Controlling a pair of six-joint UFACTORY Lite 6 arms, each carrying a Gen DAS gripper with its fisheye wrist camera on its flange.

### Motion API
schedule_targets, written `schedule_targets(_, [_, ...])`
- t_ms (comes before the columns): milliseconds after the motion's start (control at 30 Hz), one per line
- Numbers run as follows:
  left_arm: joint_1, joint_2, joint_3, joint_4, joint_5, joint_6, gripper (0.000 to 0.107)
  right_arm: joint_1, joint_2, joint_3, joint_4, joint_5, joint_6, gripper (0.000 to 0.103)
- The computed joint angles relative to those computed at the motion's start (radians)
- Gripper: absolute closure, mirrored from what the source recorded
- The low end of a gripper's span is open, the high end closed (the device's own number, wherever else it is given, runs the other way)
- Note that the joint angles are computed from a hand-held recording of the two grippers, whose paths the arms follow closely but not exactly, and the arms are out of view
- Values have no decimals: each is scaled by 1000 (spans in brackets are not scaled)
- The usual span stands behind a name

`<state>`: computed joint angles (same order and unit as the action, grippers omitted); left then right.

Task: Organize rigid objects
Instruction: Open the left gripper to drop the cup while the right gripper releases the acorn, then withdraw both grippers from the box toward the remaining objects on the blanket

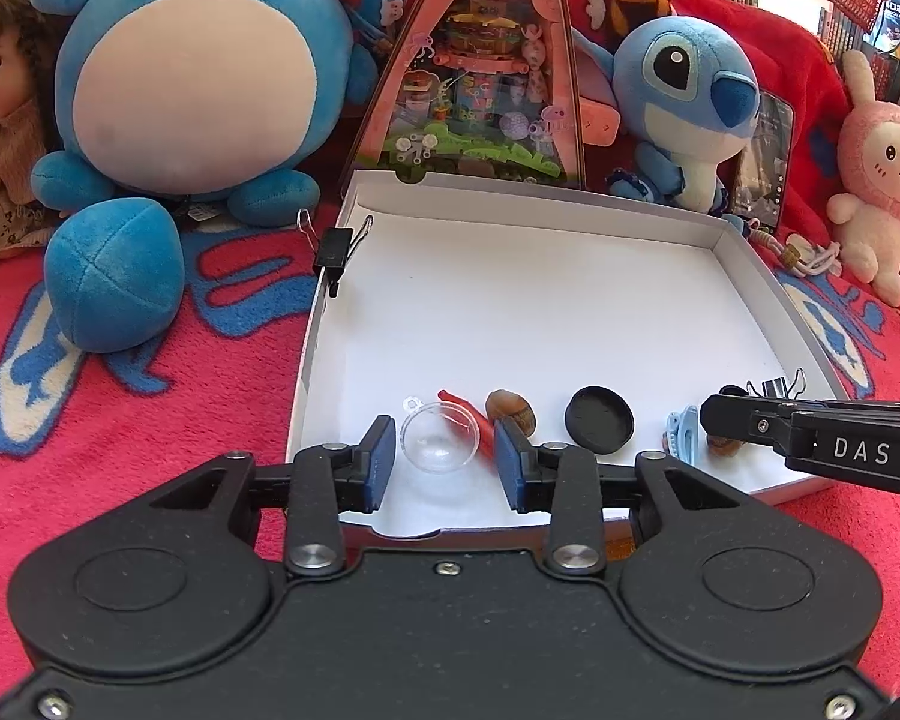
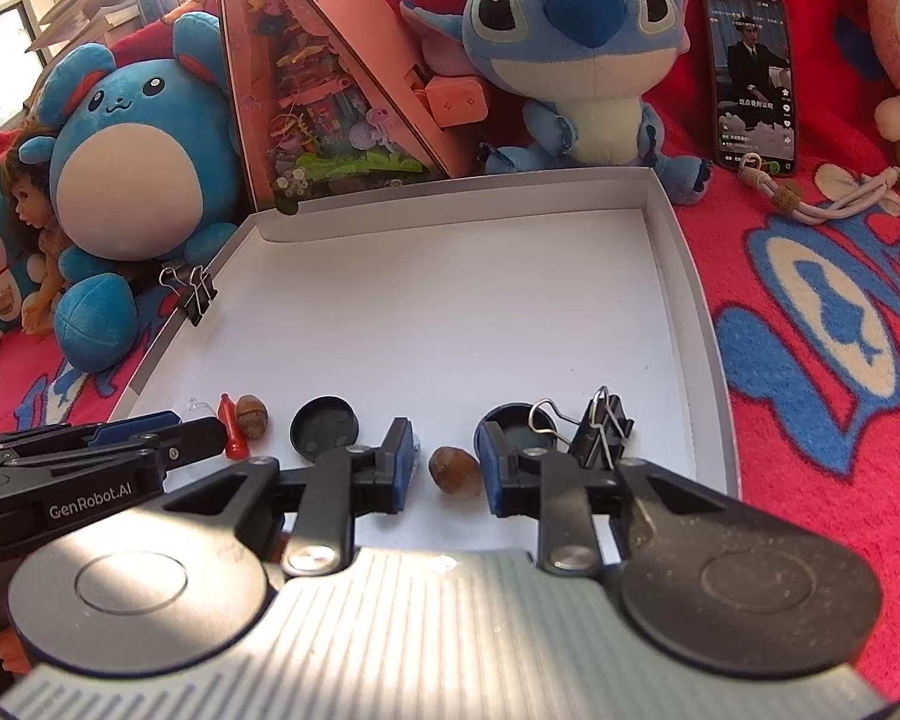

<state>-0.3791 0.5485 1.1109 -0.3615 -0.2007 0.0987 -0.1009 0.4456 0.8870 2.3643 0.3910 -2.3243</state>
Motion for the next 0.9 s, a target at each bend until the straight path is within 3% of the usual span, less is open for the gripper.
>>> schedule_targets(433, [-17, -50, -45, -26, -16, 27, 60, -9, -59, -43, 0, 6, -16, 67])
schedule_targets(900, [-67, -157, -153, -63, -69, 84, 49, -16, -139, -136, 61, 39, -121, 53])
